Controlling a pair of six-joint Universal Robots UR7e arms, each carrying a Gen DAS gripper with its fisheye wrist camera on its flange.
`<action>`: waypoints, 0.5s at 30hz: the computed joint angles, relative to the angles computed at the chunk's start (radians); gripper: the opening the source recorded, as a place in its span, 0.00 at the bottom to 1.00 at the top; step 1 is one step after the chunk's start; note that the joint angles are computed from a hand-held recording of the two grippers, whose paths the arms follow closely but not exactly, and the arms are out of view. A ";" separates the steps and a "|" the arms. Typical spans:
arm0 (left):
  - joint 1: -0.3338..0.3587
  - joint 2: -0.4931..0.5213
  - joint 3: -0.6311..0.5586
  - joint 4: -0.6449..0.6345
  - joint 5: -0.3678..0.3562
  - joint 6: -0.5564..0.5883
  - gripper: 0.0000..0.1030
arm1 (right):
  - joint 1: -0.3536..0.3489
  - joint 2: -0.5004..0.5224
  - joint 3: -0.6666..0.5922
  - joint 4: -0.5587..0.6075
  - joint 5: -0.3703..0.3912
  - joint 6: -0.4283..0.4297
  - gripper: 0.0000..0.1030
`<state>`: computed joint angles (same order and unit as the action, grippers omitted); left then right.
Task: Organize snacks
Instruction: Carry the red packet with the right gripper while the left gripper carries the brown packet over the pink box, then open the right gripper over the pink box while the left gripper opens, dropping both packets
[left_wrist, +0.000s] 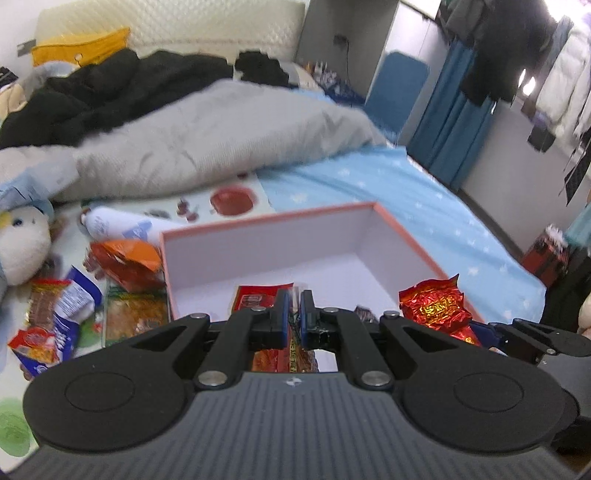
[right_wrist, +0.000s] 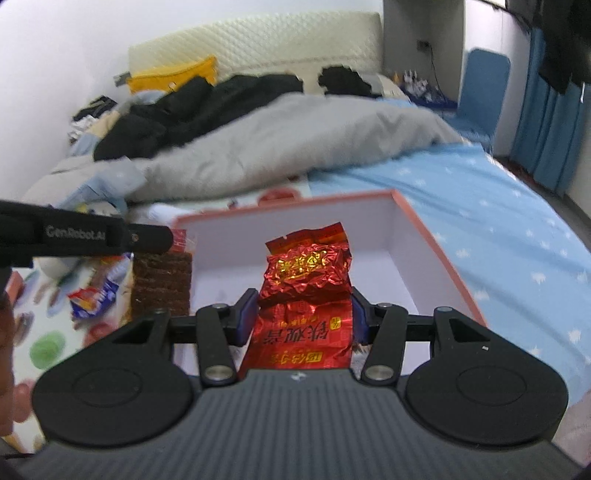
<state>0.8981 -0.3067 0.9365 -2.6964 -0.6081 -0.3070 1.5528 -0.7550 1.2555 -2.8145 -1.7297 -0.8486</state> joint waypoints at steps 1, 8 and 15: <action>0.006 0.011 -0.019 0.023 -0.001 -0.005 0.07 | -0.004 0.004 -0.004 0.008 -0.006 0.002 0.52; 0.034 0.049 -0.089 0.141 -0.013 -0.066 0.08 | -0.030 0.036 -0.036 0.045 -0.022 0.006 0.52; 0.038 0.041 -0.087 0.210 -0.007 -0.118 0.30 | -0.040 0.040 -0.053 0.073 -0.014 0.037 0.57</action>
<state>0.9363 -0.2656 0.8498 -2.4861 -0.6153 -0.4251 1.5126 -0.7149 1.2024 -2.7415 -1.7434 -0.8112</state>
